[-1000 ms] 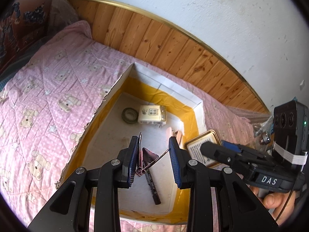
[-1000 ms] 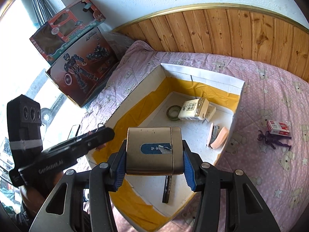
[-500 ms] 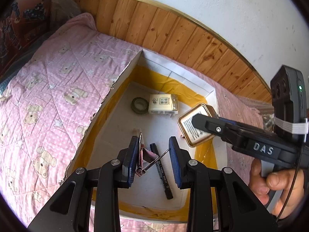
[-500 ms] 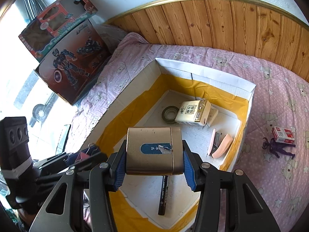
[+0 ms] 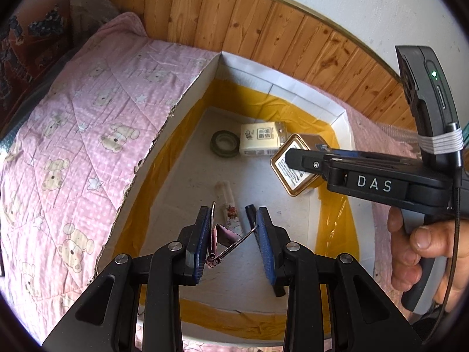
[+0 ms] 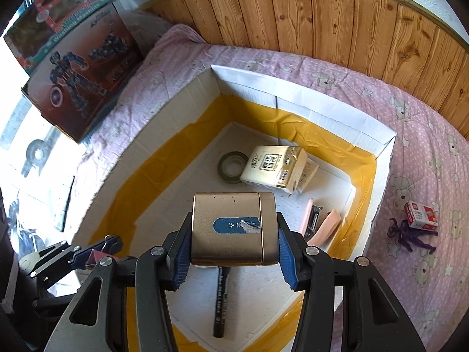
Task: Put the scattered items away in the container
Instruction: 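Open the right gripper releasing the gold tin while the left gripper releases the clip, then withdraw both grippers from the box toward the purple figure and staples box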
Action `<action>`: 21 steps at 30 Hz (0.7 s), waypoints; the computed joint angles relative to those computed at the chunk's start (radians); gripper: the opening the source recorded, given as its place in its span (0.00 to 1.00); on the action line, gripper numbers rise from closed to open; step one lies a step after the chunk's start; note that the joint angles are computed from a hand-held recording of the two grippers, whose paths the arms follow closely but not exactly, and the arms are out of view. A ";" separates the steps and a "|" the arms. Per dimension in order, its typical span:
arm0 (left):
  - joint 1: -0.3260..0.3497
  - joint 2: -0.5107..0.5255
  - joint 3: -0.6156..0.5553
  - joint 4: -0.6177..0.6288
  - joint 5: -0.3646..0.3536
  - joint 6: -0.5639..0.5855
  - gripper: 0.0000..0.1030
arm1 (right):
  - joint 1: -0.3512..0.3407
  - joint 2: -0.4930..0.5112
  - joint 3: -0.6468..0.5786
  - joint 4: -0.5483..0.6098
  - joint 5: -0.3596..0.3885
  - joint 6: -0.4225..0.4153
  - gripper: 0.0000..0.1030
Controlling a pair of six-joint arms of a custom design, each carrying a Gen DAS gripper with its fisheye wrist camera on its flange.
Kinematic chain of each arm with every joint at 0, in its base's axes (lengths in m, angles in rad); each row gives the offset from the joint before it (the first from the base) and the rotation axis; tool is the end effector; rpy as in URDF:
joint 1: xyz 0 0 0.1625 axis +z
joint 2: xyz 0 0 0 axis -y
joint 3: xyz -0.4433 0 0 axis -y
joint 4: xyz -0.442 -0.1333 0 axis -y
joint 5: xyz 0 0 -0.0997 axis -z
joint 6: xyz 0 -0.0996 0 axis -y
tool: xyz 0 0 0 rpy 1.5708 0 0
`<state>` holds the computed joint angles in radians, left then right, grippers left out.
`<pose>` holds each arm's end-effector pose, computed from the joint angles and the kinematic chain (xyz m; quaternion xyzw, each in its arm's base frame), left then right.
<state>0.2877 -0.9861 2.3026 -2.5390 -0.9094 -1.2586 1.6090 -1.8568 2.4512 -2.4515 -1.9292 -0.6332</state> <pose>-0.3502 -0.3064 -0.0035 0.0677 0.9308 -0.2571 0.2511 0.1122 -0.3591 0.2789 0.2968 -0.9279 0.0825 0.2098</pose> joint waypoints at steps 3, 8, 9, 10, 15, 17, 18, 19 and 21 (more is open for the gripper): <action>0.013 0.005 -0.007 0.015 -0.004 0.004 0.32 | 0.010 0.028 -0.002 -0.023 -0.033 0.005 0.50; 0.027 0.013 -0.020 0.038 -0.004 -0.002 0.32 | 0.016 0.065 -0.008 -0.039 -0.066 0.010 0.50; 0.030 0.014 -0.021 0.038 -0.007 -0.003 0.33 | 0.015 0.072 -0.008 -0.046 -0.072 0.011 0.50; 0.032 0.015 -0.021 0.035 -0.011 -0.003 0.33 | 0.015 0.076 -0.008 -0.050 -0.076 0.013 0.50; 0.037 0.011 -0.022 0.047 -0.009 -0.025 0.39 | 0.002 0.084 -0.010 -0.063 -0.079 0.030 0.51; 0.038 0.006 -0.019 0.050 -0.006 -0.034 0.39 | 0.003 0.080 -0.010 -0.058 -0.073 0.029 0.51; 0.039 0.005 -0.019 0.051 -0.005 -0.037 0.39 | 0.004 0.076 -0.009 -0.056 -0.071 0.030 0.51; 0.039 0.003 -0.018 0.053 -0.004 -0.043 0.39 | 0.005 0.074 -0.009 -0.053 -0.069 0.032 0.51; 0.039 -0.005 -0.014 0.055 0.002 -0.057 0.39 | 0.006 0.066 -0.009 -0.046 -0.062 0.033 0.51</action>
<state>0.3267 -0.9913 2.2885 -2.4836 -0.9077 -1.3151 1.6146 -1.7904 2.4419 -2.4973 -1.9907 -0.6000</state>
